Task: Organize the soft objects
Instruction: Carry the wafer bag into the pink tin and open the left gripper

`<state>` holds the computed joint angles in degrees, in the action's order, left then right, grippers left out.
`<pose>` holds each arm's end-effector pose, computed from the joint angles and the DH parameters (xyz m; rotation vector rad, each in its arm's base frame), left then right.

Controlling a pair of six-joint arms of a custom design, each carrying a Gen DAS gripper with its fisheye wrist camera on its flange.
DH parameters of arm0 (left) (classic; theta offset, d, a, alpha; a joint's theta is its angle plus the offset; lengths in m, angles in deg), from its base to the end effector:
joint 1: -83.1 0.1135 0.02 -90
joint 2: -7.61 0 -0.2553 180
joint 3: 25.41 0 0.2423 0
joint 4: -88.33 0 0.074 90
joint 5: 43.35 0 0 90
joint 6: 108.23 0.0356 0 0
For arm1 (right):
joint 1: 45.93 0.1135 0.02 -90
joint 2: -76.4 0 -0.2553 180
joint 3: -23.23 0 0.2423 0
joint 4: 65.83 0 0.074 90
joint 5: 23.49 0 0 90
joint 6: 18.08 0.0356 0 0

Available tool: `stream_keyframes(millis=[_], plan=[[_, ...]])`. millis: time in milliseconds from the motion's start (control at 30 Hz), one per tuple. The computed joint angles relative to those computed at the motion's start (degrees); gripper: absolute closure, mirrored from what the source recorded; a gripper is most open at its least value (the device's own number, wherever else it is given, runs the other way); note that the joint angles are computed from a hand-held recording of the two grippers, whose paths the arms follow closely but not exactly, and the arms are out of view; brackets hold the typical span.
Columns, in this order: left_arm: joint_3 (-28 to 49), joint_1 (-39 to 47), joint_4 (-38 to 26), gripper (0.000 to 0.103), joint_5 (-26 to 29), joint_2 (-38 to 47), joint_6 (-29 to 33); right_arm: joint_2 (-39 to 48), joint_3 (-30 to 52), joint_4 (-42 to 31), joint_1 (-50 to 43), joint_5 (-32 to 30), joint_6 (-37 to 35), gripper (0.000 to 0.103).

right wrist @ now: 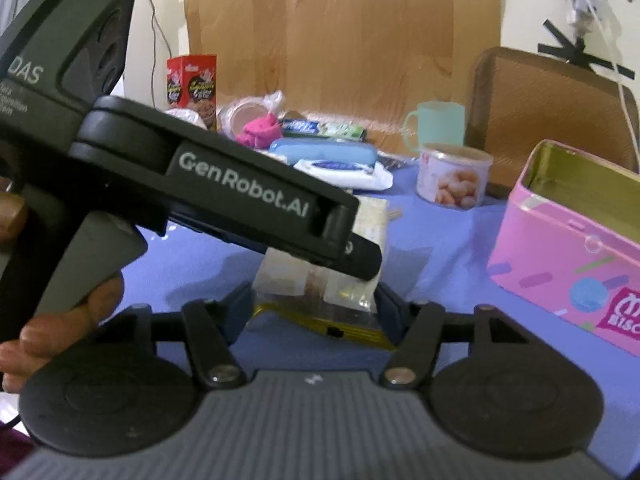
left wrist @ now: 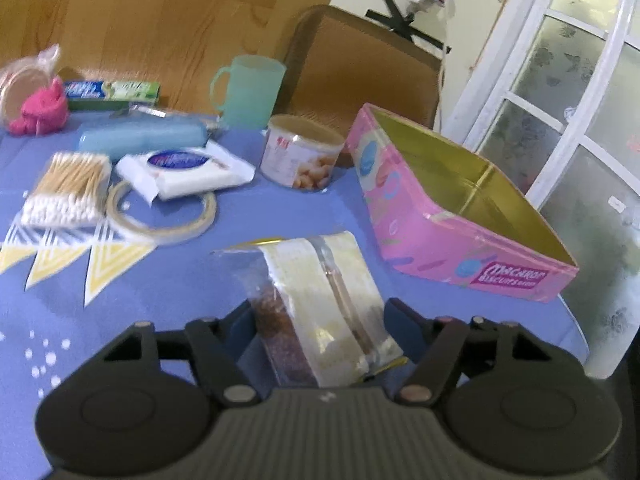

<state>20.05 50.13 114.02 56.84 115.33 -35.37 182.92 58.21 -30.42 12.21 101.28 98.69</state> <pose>0.2466 -0.1675 0.0773 0.4154 2.2447 -0.6702 0.1506 0.2039 0.0676 -0.2413 2.0706 0.2305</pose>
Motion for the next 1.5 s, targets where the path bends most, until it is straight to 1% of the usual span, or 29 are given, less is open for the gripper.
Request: stream_keyframes(millis=[67,167,267,367,433,533,567,633,700,733,800,833,900,967,1033,1100,1200,1233,1300,1500], plan=[[0.24,-0.52,-0.04,0.034,-0.03,-1.60,0.55,-1.24,-0.96,1.13,0.75,2.87,-0.48,0.037],[1.74,-2.89,-1.27,0.034,-1.30,-4.82,2.48,-3.81,-2.98,3.59,2.44,9.38,-2.40,0.037],[7.04,-5.98,-4.20,0.034,-2.22,-4.95,3.88,-7.45,-5.97,5.98,2.44,15.36,-4.99,0.037],[13.86,-9.20,-5.79,0.034,-2.79,-1.54,5.70,-11.18,-9.53,7.34,0.69,18.95,-5.72,0.037],[18.86,-11.01,-6.51,0.034,-3.00,2.10,6.57,-13.42,-11.73,7.32,-1.57,19.49,-4.85,0.037],[27.29,-12.69,-9.04,0.033,-4.00,8.14,6.94,-14.80,-13.89,9.04,-7.42,17.11,-4.87,0.036],[30.67,-12.97,-10.92,0.032,-4.62,10.38,6.71,-13.39,-13.54,10.16,-9.75,16.21,-5.32,0.036],[35.24,-13.64,-14.27,0.031,-7.30,13.33,6.91,-7.52,-11.29,13.35,-15.31,14.46,-6.84,0.029],[37.11,-14.25,-16.79,0.031,-10.51,14.44,6.74,-2.76,-8.69,13.73,-19.13,15.26,-6.68,0.029],[36.45,-14.06,-16.81,0.030,-10.82,14.12,6.50,-2.36,-8.56,13.46,-20.09,14.86,-5.90,0.029],[33.44,-13.71,-15.42,0.022,-11.20,12.57,6.85,-1.87,-10.78,17.18,-19.42,14.55,-3.73,0.029],[32.45,-13.82,-15.43,0.021,-12.60,11.82,7.45,-1.86,-11.51,17.89,-18.52,15.17,-3.01,0.029],[29.59,-14.02,-15.15,0.017,-15.78,9.77,8.60,-3.89,-11.25,13.64,-15.99,17.70,-1.25,0.029],[26.08,-13.39,-13.51,0.013,-15.71,7.69,9.18,-5.47,-11.21,11.20,-13.64,19.31,0.87,0.029],[22.83,-13.03,-12.45,0.012,-17.41,5.59,8.59,-7.17,-10.96,7.10,-10.15,21.50,4.69,0.028],[19.66,-12.84,-11.56,0.011,-18.79,3.55,7.93,-8.23,-9.92,1.46,-6.17,24.92,8.68,0.028],[15.26,-12.28,-10.06,0.009,-21.45,1.21,7.30,-8.99,-7.23,-5.77,-2.33,28.21,12.31,0.028],[14.06,-11.71,-9.65,0.008,-22.00,0.60,7.44,-9.33,-6.57,-7.49,-1.37,28.50,13.05,0.028],[11.21,-10.55,-8.47,0.008,-23.37,-0.64,6.93,-9.12,-5.13,-8.73,-0.56,28.37,13.05,0.028],[4.68,-4.39,-5.19,0.008,-24.56,-2.27,5.28,-6.48,-0.03,-11.89,2.02,27.26,11.97,0.028]])
